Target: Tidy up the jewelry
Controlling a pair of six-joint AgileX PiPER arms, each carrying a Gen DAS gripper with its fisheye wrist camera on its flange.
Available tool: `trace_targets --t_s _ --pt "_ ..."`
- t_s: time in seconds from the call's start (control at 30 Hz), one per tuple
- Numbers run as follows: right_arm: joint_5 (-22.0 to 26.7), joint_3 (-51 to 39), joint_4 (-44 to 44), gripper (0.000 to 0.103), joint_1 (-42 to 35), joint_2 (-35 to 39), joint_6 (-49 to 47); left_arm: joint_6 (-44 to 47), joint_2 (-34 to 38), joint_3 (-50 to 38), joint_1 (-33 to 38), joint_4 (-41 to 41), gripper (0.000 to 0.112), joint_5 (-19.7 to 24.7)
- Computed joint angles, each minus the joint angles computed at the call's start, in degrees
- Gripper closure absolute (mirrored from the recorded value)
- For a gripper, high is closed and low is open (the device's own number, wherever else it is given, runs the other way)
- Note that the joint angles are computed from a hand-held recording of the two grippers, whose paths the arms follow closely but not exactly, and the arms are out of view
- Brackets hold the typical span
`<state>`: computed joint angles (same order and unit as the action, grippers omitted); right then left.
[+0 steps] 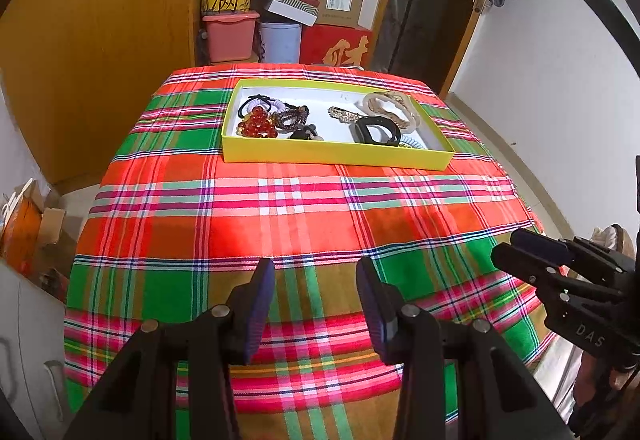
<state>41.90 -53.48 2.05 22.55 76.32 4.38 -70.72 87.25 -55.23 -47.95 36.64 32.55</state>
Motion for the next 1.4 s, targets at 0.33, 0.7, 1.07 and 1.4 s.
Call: trace_targets --t_s 0.33,0.7,1.07,1.4 --pt "-0.1 0.1 0.0 0.066 -0.1 0.0 -0.2 -1.5 0.2 -0.1 -0.7 1.4 0.07 0.7" --pt "-0.1 0.1 -0.3 0.066 -0.1 0.0 0.1 -0.6 0.4 -0.4 -0.7 0.8 0.07 0.8" --pt "-0.2 0.2 -0.2 0.066 -0.3 -0.1 -0.2 -0.9 1.0 -1.0 -1.3 1.2 0.07 1.9" --pt "-0.2 0.2 -0.5 0.066 -0.1 0.0 0.1 -1.1 2.5 -2.3 -2.1 1.8 0.07 3.7"
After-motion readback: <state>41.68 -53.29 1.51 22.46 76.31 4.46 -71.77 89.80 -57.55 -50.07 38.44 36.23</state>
